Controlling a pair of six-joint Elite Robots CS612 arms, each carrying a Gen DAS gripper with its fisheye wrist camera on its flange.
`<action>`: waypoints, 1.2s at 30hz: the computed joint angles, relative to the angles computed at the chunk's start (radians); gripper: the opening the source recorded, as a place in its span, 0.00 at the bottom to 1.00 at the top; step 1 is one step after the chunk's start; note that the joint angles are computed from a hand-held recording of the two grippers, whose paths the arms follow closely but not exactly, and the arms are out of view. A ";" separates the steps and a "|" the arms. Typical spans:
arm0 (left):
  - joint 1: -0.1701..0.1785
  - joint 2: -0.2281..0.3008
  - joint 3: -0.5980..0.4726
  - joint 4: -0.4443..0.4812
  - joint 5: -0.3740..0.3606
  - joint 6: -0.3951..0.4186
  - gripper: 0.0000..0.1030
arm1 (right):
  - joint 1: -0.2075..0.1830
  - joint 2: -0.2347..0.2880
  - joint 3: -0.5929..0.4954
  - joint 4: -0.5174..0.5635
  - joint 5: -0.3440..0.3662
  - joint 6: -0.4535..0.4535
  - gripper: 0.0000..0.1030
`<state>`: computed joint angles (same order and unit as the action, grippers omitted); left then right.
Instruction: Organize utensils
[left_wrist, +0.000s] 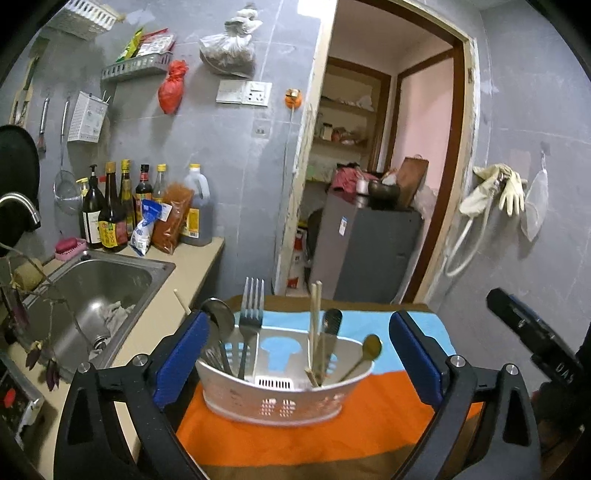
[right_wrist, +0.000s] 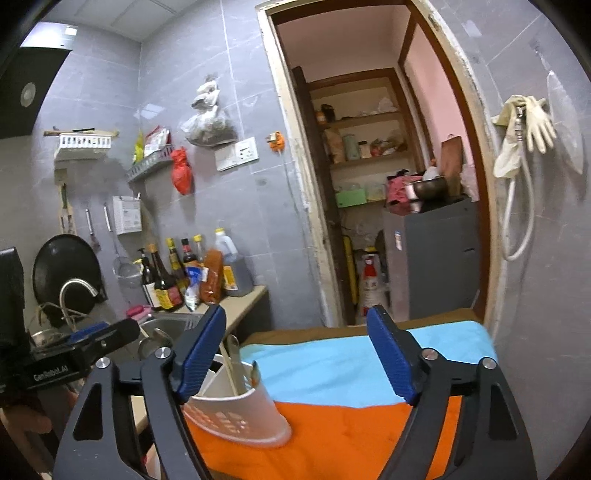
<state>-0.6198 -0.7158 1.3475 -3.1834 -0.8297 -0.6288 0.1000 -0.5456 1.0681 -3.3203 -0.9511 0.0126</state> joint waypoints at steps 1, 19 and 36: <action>-0.003 -0.002 0.000 0.010 0.003 -0.003 0.93 | -0.002 -0.008 0.009 0.000 -0.006 0.000 0.79; -0.060 -0.045 0.025 0.146 0.118 -0.068 0.93 | -0.048 -0.102 0.139 0.006 -0.023 -0.045 1.00; -0.166 -0.102 0.134 0.207 0.230 -0.194 0.93 | -0.100 -0.275 0.409 0.095 -0.067 -0.234 1.00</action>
<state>-0.7861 -0.8179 1.4817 -2.9759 -0.5994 -0.8223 0.0002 -0.8204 1.4774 -3.2252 -1.0184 -0.2218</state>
